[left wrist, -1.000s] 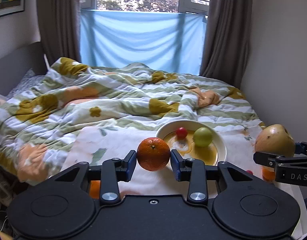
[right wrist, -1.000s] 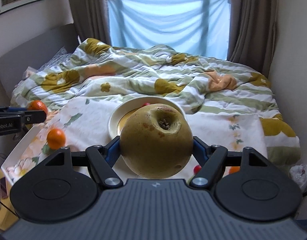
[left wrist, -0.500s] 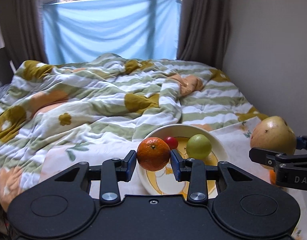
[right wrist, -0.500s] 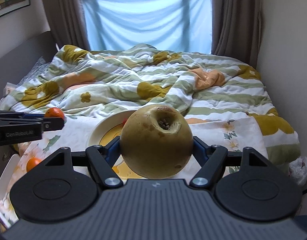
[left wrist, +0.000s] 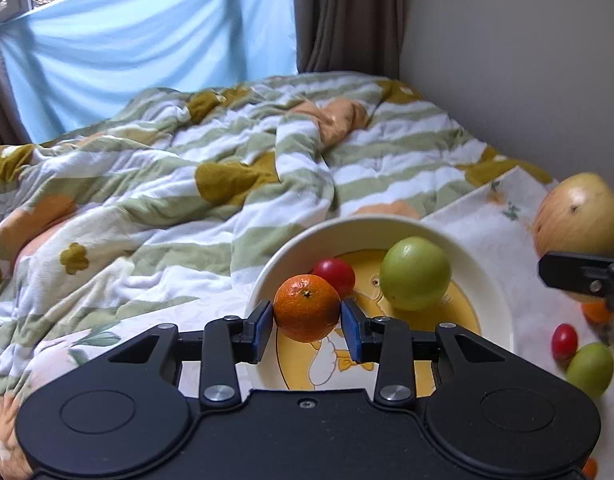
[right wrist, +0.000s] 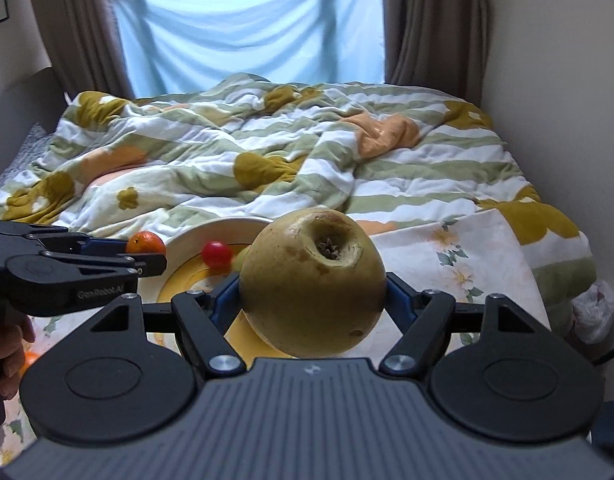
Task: Organize fruits
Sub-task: 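Carry the tangerine and yellow pear to the bowl, open the left tool, then lower the yellow pear into the bowl and open the right tool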
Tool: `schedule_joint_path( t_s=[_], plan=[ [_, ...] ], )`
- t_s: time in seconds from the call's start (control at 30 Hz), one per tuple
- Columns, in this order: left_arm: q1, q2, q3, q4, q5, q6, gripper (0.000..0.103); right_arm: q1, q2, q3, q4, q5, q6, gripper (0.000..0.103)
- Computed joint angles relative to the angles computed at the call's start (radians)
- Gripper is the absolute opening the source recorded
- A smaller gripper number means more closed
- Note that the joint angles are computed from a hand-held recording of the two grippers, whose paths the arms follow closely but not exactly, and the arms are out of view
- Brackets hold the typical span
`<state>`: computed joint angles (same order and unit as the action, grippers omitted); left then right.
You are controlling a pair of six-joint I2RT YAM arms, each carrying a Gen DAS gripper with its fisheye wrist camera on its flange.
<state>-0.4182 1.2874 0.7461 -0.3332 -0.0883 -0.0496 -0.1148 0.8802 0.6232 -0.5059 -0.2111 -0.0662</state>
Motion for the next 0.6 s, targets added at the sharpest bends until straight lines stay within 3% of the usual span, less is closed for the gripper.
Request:
schedule_joint_path(
  t_s=[0.3,0.37,0.43,0.6],
  plan=[
    [0.059,0.109,0.019,0.048,0.097,0.049,0.044,0.030,0.033,-0.015,0.036,0.071,0.063,0.089],
    [0.062,0.104,0.014,0.057,0.103,0.057,0.075,0.027,0.031,-0.013,0.029,0.086,0.070,0.089],
    [0.068,0.078,0.000,0.071,0.135,0.055,0.093,0.025,0.028,-0.010,0.025,0.097,0.074,0.089],
    [0.058,-0.020,-0.019,0.030,0.095,0.074,0.095,0.004,0.029,-0.004,0.023,0.085,0.063,0.089]
  ],
)
